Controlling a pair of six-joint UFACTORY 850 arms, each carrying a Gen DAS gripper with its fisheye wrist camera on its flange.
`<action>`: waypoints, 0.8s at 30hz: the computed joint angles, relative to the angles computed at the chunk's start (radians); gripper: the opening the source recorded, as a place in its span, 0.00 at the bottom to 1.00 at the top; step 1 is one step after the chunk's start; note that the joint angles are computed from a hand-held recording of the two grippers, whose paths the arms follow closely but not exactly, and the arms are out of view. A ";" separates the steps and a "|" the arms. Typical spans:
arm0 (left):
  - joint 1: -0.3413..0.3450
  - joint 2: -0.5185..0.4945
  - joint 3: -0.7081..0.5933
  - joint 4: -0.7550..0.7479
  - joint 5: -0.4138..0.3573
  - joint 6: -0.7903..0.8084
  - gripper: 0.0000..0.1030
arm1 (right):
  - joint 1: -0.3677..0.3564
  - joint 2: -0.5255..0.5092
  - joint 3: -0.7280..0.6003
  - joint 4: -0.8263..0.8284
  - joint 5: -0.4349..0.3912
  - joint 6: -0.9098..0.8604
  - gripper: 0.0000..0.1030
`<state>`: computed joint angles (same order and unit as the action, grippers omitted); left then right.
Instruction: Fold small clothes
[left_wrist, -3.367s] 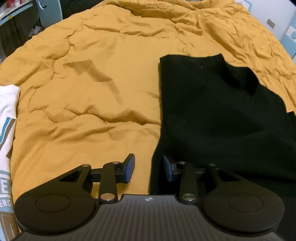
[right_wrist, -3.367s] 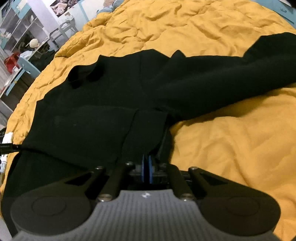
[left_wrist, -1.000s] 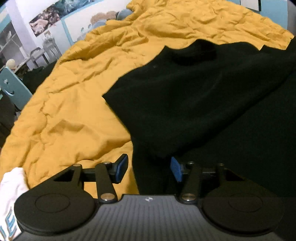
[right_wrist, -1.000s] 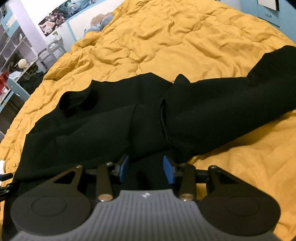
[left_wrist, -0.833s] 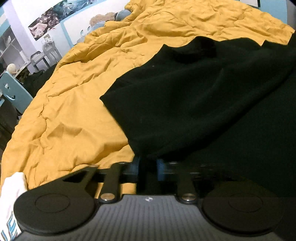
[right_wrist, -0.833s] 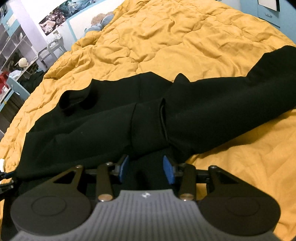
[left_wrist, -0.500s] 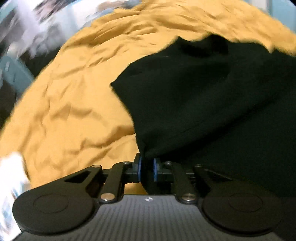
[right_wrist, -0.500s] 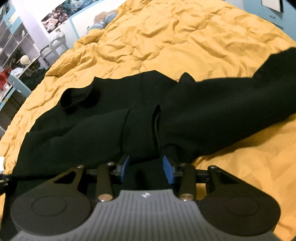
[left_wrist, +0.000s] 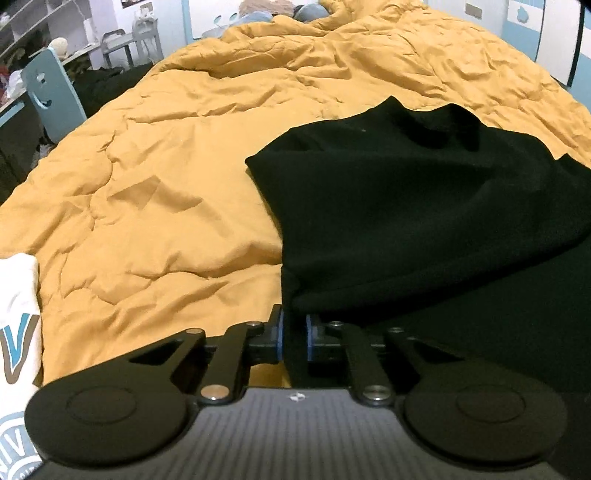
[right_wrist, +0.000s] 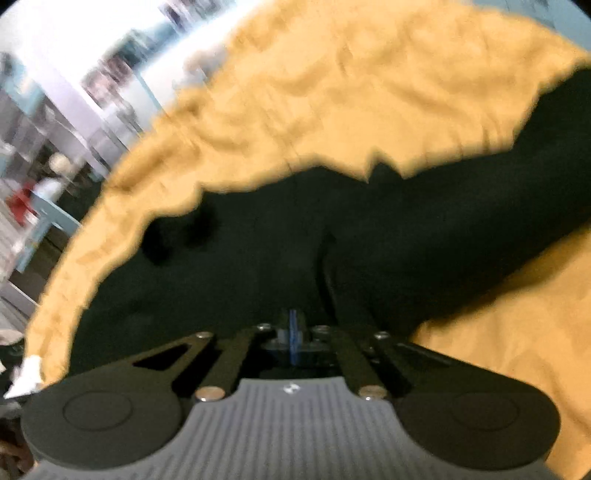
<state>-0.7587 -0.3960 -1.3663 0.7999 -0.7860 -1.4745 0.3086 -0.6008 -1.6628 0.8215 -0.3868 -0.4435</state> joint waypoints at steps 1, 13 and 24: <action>0.005 -0.005 -0.002 -0.023 0.002 0.016 0.11 | -0.001 0.001 -0.001 -0.057 0.013 0.039 0.00; -0.014 0.064 0.018 -0.062 -0.015 -0.026 0.39 | -0.098 0.095 0.080 -0.257 0.003 0.201 0.08; -0.040 -0.074 -0.215 0.086 -0.157 -0.199 0.56 | -0.378 0.062 -0.013 -0.131 0.055 0.358 0.43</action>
